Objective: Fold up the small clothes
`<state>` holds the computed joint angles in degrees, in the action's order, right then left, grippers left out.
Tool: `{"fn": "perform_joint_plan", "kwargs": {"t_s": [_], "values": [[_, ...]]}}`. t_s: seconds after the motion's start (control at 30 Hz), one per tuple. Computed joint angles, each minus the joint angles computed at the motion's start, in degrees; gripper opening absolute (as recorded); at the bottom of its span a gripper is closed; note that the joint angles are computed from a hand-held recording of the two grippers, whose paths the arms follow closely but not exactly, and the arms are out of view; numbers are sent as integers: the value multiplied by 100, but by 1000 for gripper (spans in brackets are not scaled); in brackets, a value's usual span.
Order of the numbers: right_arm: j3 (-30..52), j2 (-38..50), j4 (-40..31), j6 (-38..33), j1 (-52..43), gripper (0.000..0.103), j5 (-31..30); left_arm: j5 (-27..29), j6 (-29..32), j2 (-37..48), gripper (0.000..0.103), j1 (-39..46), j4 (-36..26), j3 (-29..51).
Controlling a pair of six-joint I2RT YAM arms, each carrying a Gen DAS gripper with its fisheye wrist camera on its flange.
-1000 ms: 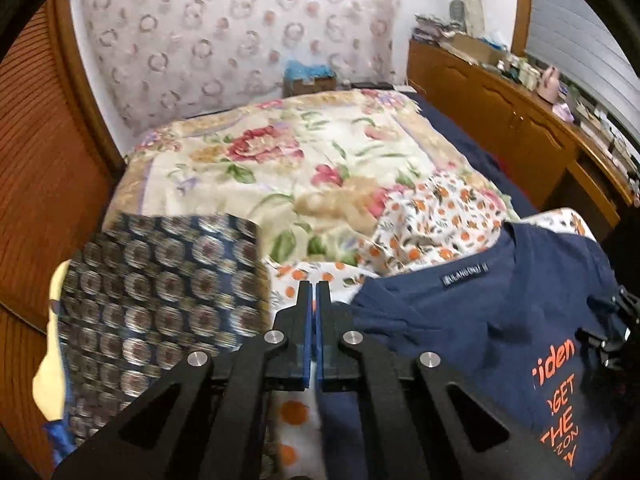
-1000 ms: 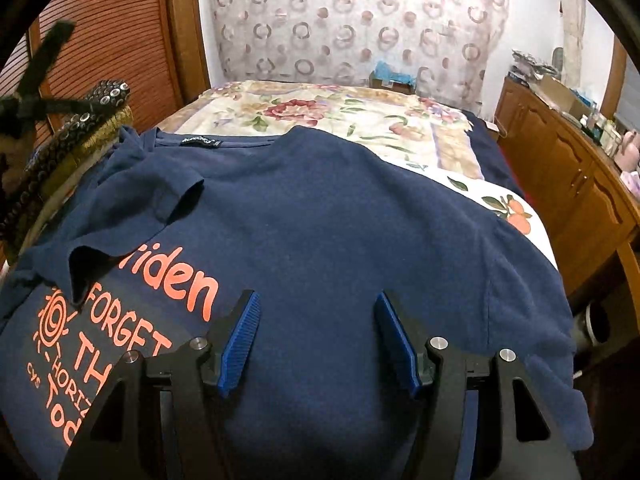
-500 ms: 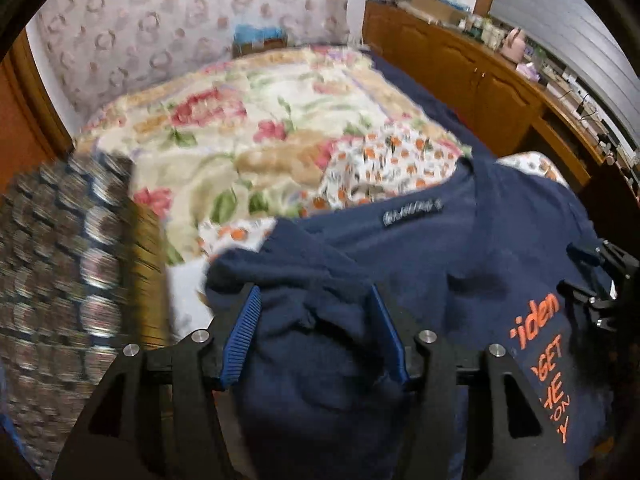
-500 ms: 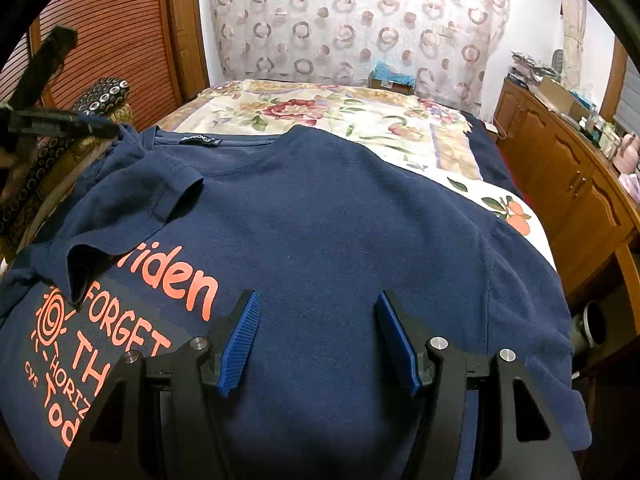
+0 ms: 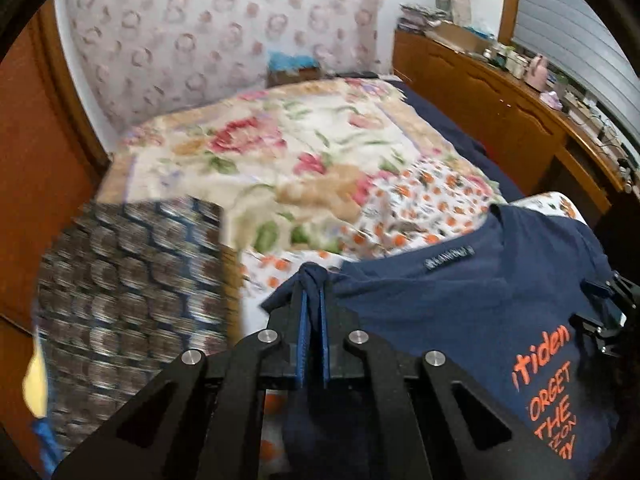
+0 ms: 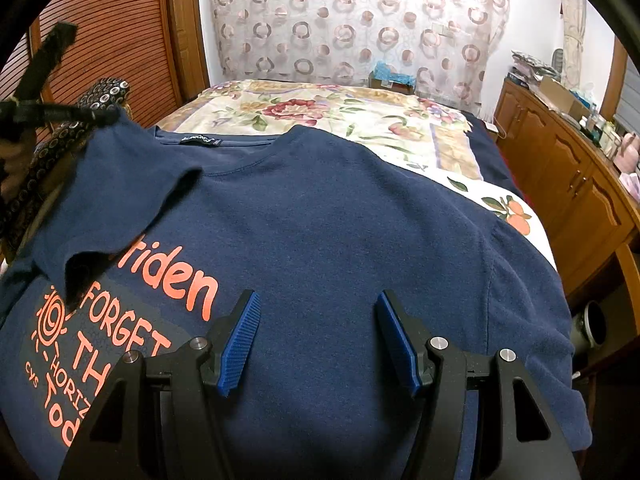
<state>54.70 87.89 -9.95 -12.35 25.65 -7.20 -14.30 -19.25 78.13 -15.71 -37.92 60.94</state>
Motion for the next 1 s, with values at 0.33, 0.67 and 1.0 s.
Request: {"fn": "perform_joint_plan", "kwargs": {"t_s": [0.33, 0.67, 1.0], "values": [[-2, -7, -5, -8, -8, 63, -9, -104, 46, -630, 31, -74, 137, -342], [-60, -92, 6, 126, -184, 63, -246, -880, -594, -1327, 87, -1733, 270, -807], [-795, -1500, -269, -30, -1601, 63, -699, -808, -1452, -362, 87, -2835, 969, -1283]]}}
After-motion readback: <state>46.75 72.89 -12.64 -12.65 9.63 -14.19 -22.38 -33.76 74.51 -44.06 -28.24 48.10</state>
